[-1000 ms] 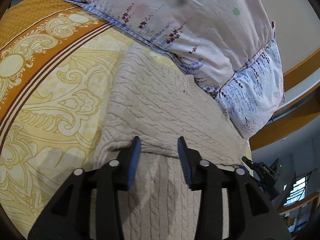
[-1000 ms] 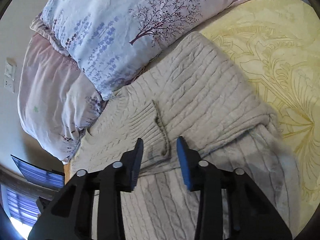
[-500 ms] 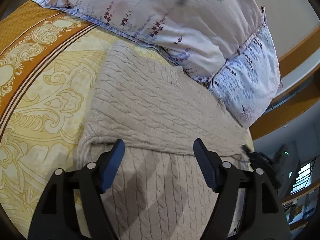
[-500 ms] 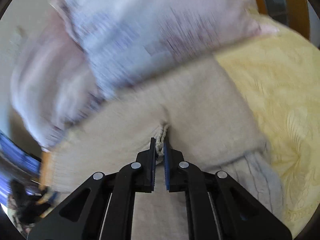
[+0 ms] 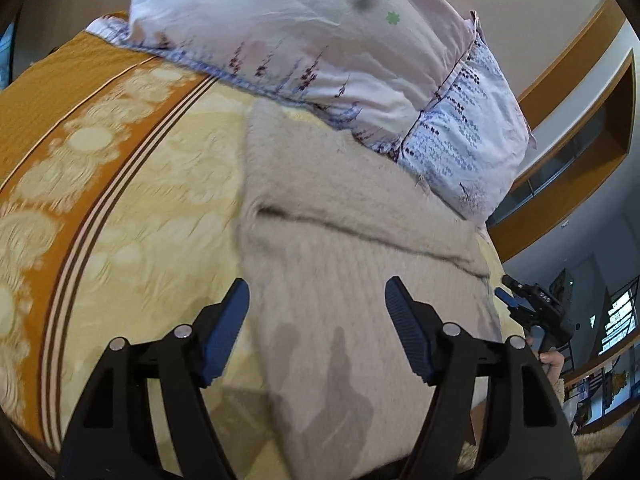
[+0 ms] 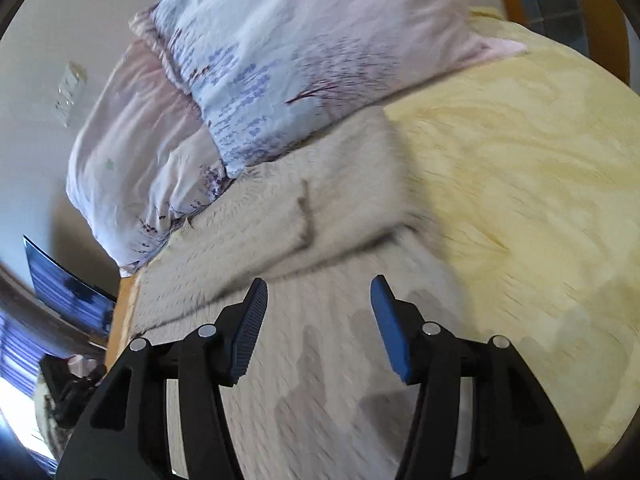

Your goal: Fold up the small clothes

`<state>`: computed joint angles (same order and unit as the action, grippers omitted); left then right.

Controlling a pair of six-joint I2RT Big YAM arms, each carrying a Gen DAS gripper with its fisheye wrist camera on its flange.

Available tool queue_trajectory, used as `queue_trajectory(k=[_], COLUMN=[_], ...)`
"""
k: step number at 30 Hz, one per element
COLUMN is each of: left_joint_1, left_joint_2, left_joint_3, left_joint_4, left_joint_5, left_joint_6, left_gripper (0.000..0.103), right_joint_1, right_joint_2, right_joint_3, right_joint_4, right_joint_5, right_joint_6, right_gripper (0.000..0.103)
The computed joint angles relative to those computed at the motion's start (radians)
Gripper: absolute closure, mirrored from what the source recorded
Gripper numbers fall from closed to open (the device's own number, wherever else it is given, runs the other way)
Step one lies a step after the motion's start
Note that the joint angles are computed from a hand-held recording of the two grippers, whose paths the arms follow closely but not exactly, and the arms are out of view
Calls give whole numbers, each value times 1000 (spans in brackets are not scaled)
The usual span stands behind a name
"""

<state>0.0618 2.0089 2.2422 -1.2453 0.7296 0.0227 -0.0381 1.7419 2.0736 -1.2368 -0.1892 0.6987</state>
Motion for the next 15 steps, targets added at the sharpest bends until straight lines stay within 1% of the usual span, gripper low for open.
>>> queue_trajectory(k=[2,3,4,7,9,10,11,12,15], left_joint_1=[14,22,27,35,38,39,40,42,47], left_joint_2=[-36,-55,-69,-106,-123,-134,-146,-158,-192], left_joint_3=[-69,-106,-134,-210,-249,-272,-297,-320,-380], left_joint_4=[14,22,29,43,49,55,67,80,106], left_joint_5=[15,36,49,81,98,109,122,134,184], left_joint_6=[17,21,22,19,17,13,9,4,6], left_gripper=[34,35,36,39,43,43,45,46,51], right_joint_1=[-5,-11,-11,-34,-40,-43,-43,-45,-46], right_joint_2=[-74,-110,-127,-205,-239,-259,-269,-280,-305], right_joint_3=[-98,-144,-172,-291,-345,-380,-396,-419,-464], right_joint_4=[13,10,14,60,92,125,139,164,210], right_joint_5=[23,36,33,-43,-84,-113,-129,-163,-218], right_joint_6=[4,4,13,54,74,83,86,94,106], right_gripper=[47,47,47,47,48,50,52,53,59])
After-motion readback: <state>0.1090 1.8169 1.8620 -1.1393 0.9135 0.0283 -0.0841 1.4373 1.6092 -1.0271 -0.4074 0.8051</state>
